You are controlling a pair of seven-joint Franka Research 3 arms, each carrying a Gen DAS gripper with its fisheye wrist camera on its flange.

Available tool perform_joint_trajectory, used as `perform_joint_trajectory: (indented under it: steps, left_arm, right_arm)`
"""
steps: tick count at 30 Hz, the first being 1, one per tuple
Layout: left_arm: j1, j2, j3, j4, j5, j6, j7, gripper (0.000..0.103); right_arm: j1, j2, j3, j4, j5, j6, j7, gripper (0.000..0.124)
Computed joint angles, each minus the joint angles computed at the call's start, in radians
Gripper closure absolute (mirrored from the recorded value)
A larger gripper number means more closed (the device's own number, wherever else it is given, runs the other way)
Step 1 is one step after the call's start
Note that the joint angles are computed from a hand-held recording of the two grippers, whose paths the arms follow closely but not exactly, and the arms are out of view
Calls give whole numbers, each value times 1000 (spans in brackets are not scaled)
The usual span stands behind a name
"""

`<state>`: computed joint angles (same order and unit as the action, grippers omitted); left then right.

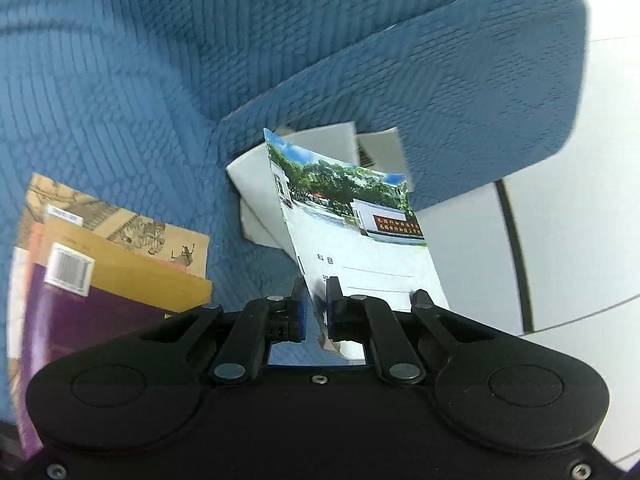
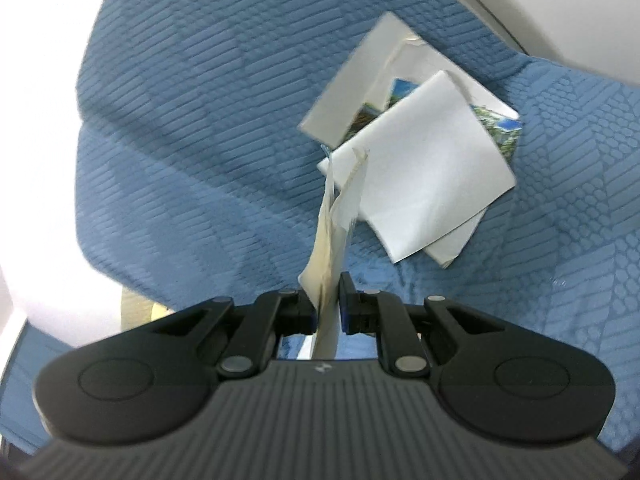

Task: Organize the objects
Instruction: 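Lift the photo postcard with the left tool and carry it to the book stack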

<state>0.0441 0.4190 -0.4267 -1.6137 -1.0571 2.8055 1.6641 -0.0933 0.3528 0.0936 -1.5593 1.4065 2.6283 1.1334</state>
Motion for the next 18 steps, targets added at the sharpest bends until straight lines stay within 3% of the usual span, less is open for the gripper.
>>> perform_joint_trajectory:
  steps: [6,13,18]
  left_arm:
    - [0,-147,47,-85,-15,-32,-14,95]
    - [-65,-276,149,-141,115,-51,-105,96]
    - [-95,-341,187,-201,145,-52,-81,95]
  right_arm:
    - [28,-83,-8,-38,-26,-17,21,109]
    - [68,-144,-30,-52,-53,-50,50,109]
    - [102,-177,-46,-91,-133,-50,95,107]
